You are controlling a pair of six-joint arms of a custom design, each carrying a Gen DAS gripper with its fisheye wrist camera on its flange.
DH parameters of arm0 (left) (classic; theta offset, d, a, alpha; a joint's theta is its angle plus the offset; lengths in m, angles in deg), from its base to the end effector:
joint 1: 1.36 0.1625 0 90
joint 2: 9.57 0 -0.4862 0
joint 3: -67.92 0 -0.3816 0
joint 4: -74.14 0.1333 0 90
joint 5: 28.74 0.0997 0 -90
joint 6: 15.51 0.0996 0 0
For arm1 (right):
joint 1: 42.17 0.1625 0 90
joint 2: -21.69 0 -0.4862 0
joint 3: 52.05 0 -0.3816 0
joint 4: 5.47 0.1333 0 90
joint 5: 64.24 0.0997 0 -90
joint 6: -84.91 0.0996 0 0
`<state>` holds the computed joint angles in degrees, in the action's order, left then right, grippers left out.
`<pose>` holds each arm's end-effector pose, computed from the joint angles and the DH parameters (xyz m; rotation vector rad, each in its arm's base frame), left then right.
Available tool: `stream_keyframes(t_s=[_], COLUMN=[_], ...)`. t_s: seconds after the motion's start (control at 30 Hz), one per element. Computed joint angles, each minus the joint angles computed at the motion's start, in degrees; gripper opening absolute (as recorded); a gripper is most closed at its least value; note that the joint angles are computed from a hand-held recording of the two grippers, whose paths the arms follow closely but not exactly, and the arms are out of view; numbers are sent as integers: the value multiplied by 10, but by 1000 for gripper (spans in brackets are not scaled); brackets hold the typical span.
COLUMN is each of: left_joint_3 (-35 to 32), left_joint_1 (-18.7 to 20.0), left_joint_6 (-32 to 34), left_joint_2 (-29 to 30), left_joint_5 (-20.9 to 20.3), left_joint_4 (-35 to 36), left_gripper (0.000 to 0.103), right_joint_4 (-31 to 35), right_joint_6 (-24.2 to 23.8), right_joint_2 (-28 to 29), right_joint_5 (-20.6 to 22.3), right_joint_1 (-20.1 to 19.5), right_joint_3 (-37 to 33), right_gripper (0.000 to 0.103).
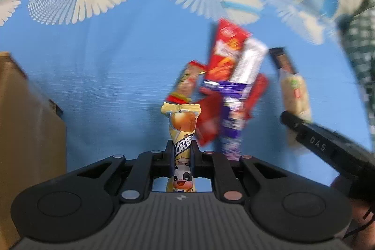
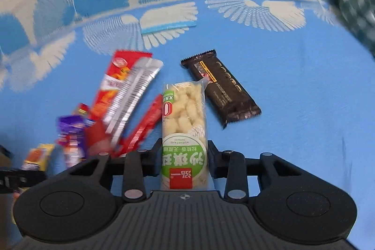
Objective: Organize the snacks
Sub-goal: 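Carry the yellow bar with left tool while right tool carries the peanut bar into the box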
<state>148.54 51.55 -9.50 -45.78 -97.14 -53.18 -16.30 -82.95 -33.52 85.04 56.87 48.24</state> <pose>-0.3182 -0.7027 0.0785 1.0388 2.5420 0.0236 0.1308 -0.5187 0.1805 -0.6510 -1.9684 1.2398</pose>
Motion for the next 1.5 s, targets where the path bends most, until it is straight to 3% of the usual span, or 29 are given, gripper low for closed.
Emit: stream_keyframes(t_s=[0.1, 0.2, 0.3, 0.47, 0.73, 1.13, 1.5], left_joint_3=[22, 46, 69, 94, 90, 30, -5], left_joint_1=[-8, -19, -23, -23, 8, 60, 85], left_joint_6=[9, 11, 21, 39, 61, 71, 87], left_joint_2=[-40, -86, -136, -219, -299, -327, -292], left_joint_5=[-33, -45, -50, -18, 26, 35, 51], left_joint_4=[-6, -10, -20, -22, 8, 42, 51], left_gripper=[13, 13, 13, 13, 13, 13, 13], right_joint_4=[-5, 32, 77, 165, 263, 390, 442], right_joint_6=[43, 93, 112, 168, 190, 173, 172], right_joint_2=[-16, -11, 13, 71, 178, 303, 345], right_joint_5=[9, 13, 27, 20, 18, -3, -4], right_joint_1=[39, 83, 132, 201, 275, 306, 295], right_joint_3=[16, 0, -37, -113, -258, -467, -539], right_gripper=[38, 38, 38, 38, 38, 38, 38])
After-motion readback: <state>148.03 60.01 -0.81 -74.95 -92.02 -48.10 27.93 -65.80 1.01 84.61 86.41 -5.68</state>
